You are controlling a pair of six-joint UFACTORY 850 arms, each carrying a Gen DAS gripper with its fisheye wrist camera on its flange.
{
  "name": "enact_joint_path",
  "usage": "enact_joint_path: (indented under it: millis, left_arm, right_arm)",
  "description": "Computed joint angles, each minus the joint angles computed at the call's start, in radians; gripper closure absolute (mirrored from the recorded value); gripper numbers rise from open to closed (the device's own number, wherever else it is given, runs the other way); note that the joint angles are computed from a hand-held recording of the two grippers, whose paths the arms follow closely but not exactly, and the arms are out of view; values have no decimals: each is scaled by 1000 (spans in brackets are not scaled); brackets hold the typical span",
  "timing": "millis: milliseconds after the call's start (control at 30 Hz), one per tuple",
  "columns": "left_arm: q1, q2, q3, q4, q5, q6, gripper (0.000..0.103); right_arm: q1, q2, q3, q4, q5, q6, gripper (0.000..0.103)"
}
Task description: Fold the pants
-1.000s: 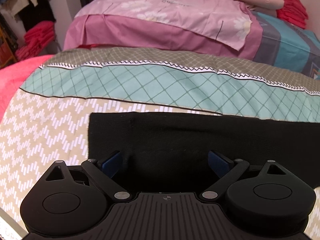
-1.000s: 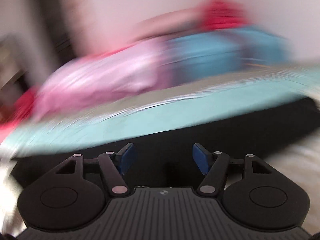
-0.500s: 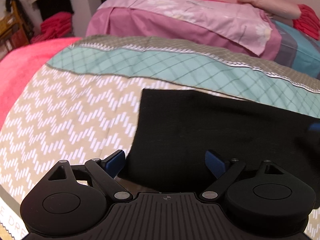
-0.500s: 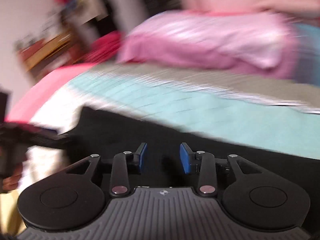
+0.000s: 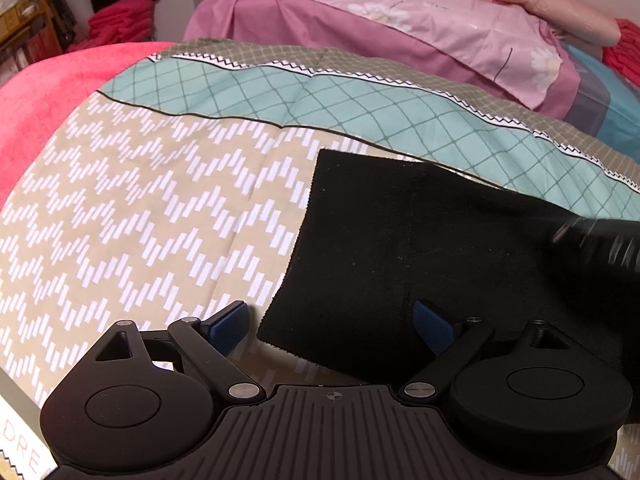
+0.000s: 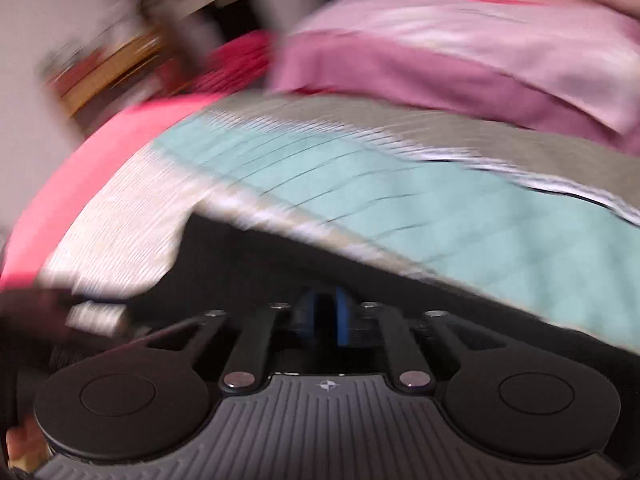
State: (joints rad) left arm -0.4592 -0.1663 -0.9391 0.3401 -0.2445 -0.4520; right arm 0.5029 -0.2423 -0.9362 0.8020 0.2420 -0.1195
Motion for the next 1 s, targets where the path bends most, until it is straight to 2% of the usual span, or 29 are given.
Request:
enact_joint_path:
  millis: [33, 67, 100, 200, 300, 433, 567, 667, 800, 833, 900, 1000]
  left_arm:
    - [-1, 0, -2, 5, -5, -1, 0]
    - [-3, 0, -5, 15, -12, -10, 0]
    - [-6, 0, -8, 34, -22, -28, 0]
    - [-19, 13, -13, 85, -46, -83, 0]
    - [-28, 35, -15, 101, -50, -101, 0]
    - [-54, 43, -34, 123, -58, -133, 0]
    - [-105, 11, -70, 156, -73, -161, 0]
    - [-142, -31, -93, 204, -91, -190, 0]
    - [-177, -96, -127, 302, -167, -268, 0]
    - [-180, -99, -125, 317, -169, -285, 0]
    - [-186, -98, -116, 365, -169, -332, 0]
    - [-189, -104, -123, 378, -186, -343, 0]
  right_arm:
    - [12, 24, 21, 99, 66, -83, 62]
    - [29, 49, 44, 175, 127, -159, 49]
    - [43, 77, 69, 227, 168, -216, 41]
    - [40, 159, 147, 243, 174, -237, 42]
    - [63, 233, 228, 380, 228, -316, 42]
    - [98, 344, 360, 462, 282, -280, 41]
    - [99, 405, 451, 502, 293, -264, 40]
    - [72, 485, 541, 540, 318, -250, 35]
    - [47, 662, 667, 728, 423, -270, 35]
    - [52, 697, 684, 786, 455, -286, 26]
    - [78, 745, 707, 867, 525, -322, 22]
    - [36, 831, 757, 849, 425, -398, 22]
